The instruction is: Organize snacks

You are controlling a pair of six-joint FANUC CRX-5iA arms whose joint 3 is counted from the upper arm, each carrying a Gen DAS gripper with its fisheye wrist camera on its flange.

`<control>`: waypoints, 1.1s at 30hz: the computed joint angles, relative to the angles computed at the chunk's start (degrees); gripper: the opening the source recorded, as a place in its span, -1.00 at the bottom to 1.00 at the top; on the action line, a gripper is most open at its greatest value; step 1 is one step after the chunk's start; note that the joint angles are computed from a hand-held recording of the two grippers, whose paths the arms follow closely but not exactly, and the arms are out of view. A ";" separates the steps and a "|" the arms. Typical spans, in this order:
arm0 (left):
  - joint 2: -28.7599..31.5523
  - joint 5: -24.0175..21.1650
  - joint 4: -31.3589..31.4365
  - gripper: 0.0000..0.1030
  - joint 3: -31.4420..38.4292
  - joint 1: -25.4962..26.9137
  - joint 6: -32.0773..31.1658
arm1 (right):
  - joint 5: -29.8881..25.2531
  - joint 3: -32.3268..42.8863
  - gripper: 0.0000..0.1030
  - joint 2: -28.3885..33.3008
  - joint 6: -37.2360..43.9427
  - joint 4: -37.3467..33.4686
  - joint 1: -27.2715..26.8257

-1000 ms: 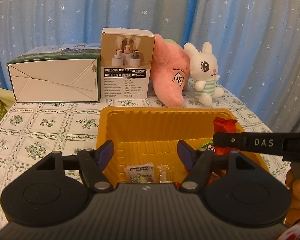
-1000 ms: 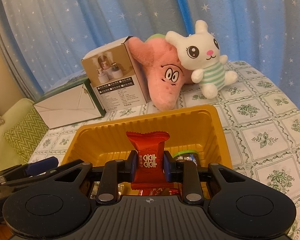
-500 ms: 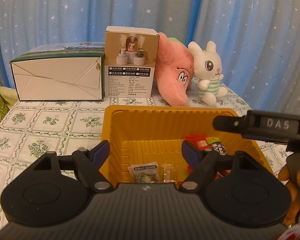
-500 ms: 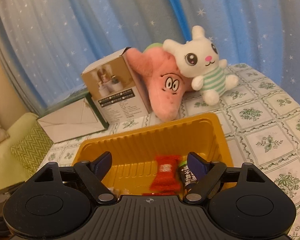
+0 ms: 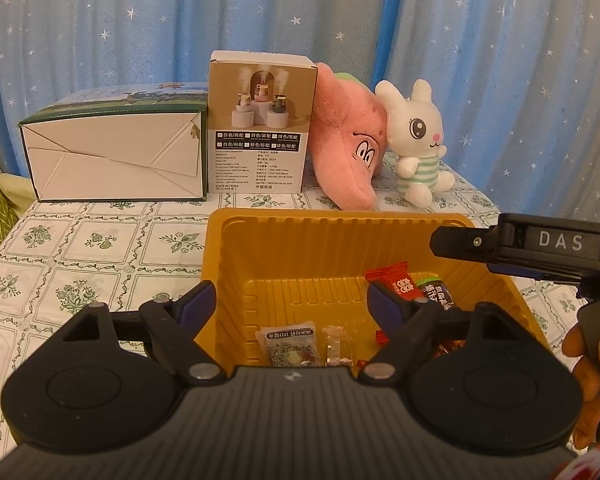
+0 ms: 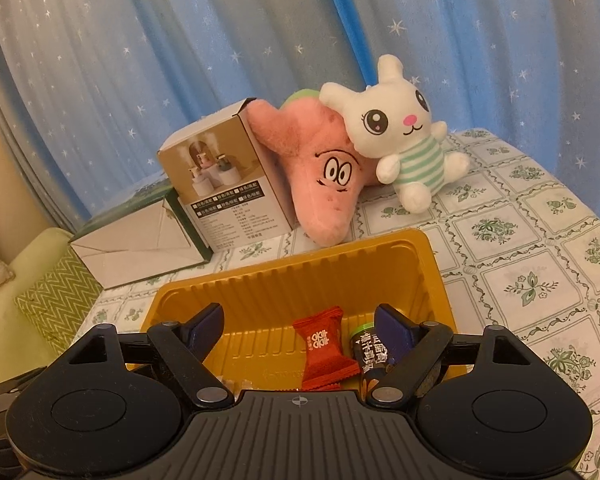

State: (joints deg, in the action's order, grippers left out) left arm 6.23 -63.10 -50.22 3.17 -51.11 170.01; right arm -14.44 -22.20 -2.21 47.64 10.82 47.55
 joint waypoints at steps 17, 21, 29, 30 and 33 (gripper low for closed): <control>-0.53 -3.76 -2.79 1.00 -0.02 -1.83 2.87 | -1.06 -3.93 0.60 -1.61 -8.51 10.71 0.02; -1.40 -4.25 -2.68 1.00 -0.51 -2.11 3.68 | -0.23 -6.53 0.84 -2.97 -13.29 15.78 -0.51; -0.28 -9.37 -3.71 1.00 1.49 -4.21 3.34 | -2.59 -9.12 0.85 -6.16 -13.68 17.34 0.16; -0.18 -9.98 -3.76 1.00 1.65 -4.51 3.41 | -2.73 -9.58 0.85 -6.63 -13.93 18.02 0.29; -0.27 -11.31 -3.57 1.00 1.76 -5.51 3.72 | -3.06 -11.01 0.85 -8.06 -14.98 19.57 0.75</control>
